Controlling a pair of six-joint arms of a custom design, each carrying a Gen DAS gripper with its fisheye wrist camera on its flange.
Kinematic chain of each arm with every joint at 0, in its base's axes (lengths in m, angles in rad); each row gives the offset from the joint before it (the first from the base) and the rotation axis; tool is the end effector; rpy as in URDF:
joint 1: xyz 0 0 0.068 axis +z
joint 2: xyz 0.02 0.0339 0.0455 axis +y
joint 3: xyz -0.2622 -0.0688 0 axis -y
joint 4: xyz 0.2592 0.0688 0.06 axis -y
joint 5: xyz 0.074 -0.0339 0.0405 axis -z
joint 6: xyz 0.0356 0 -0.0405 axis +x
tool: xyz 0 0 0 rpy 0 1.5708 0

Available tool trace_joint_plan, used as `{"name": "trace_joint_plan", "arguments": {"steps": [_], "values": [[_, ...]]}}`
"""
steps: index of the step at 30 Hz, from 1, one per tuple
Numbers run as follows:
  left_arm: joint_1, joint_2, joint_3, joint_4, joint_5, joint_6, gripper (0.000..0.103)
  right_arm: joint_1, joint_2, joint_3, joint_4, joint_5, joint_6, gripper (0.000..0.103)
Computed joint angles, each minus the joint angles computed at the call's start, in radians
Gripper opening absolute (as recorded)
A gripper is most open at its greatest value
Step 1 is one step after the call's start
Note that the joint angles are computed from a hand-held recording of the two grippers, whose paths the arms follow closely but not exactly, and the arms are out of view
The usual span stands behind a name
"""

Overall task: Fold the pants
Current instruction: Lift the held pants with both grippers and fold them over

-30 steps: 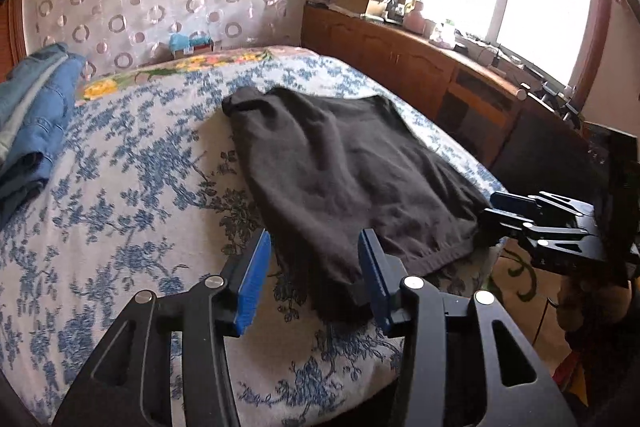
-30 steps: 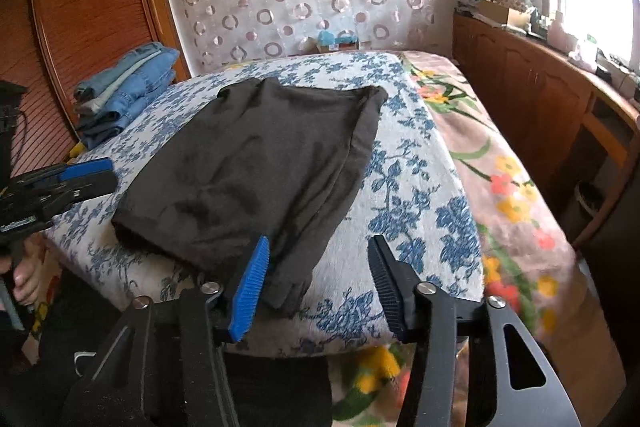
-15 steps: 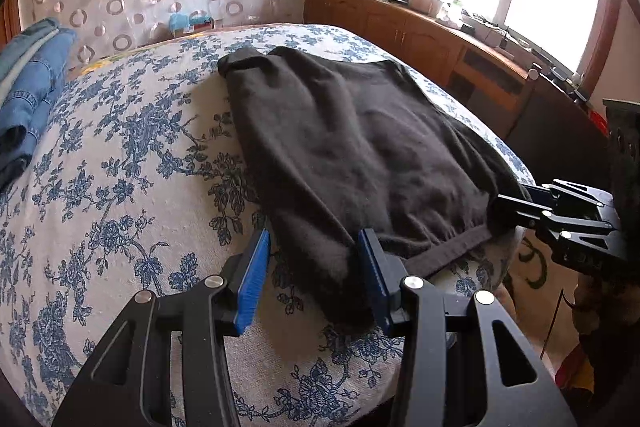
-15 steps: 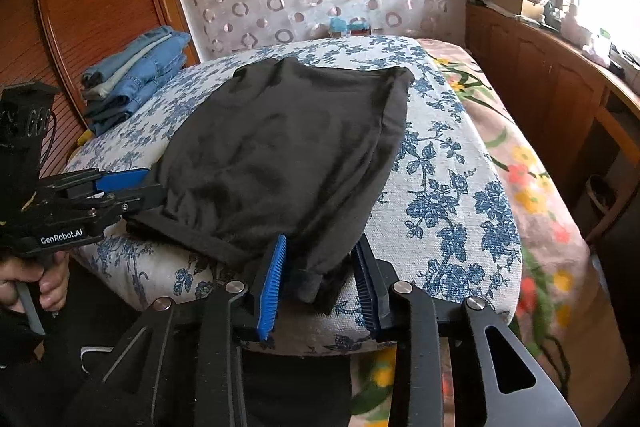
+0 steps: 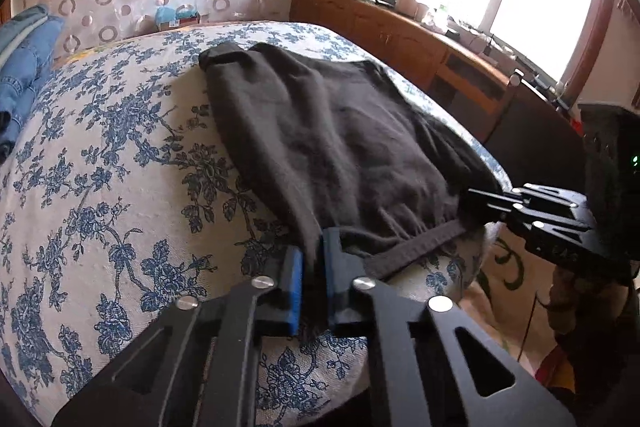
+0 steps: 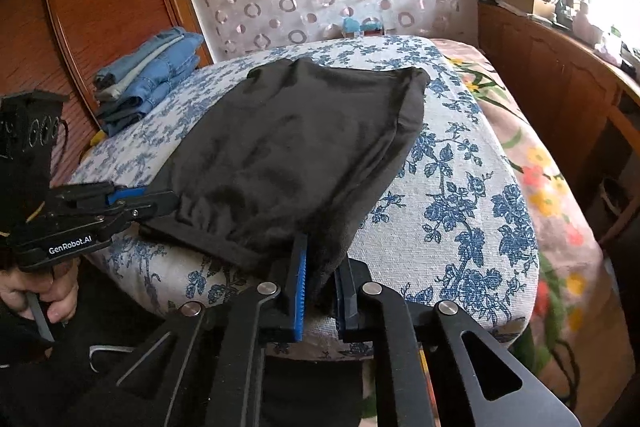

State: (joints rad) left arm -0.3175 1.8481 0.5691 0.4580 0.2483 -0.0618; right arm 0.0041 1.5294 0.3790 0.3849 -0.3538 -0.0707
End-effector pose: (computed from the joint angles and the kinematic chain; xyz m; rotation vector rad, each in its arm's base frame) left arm 0.2801 -0.1013 0.0553 0.4245 2.3744 -0.4740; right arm 0.2471 0.0133 0.0889 -0.2611 2.2927 0.3785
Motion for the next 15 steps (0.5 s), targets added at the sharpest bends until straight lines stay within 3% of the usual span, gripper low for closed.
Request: {"name": "trace_joint_plan", "arguments": {"steps": [6, 15], "values": [[0.026, -0.189, -0.080, -0.005, 0.030, -0.008, 0.007, -0.006, -0.105, -0.032, -0.003, -0.037, 0.008, 0.009], [0.097, -0.566, -0.143, -0.151, 0.061, 0.015, 0.007, 0.039, -0.412, 0.004, -0.192, -0.066, 0.012, 0.009]]}}
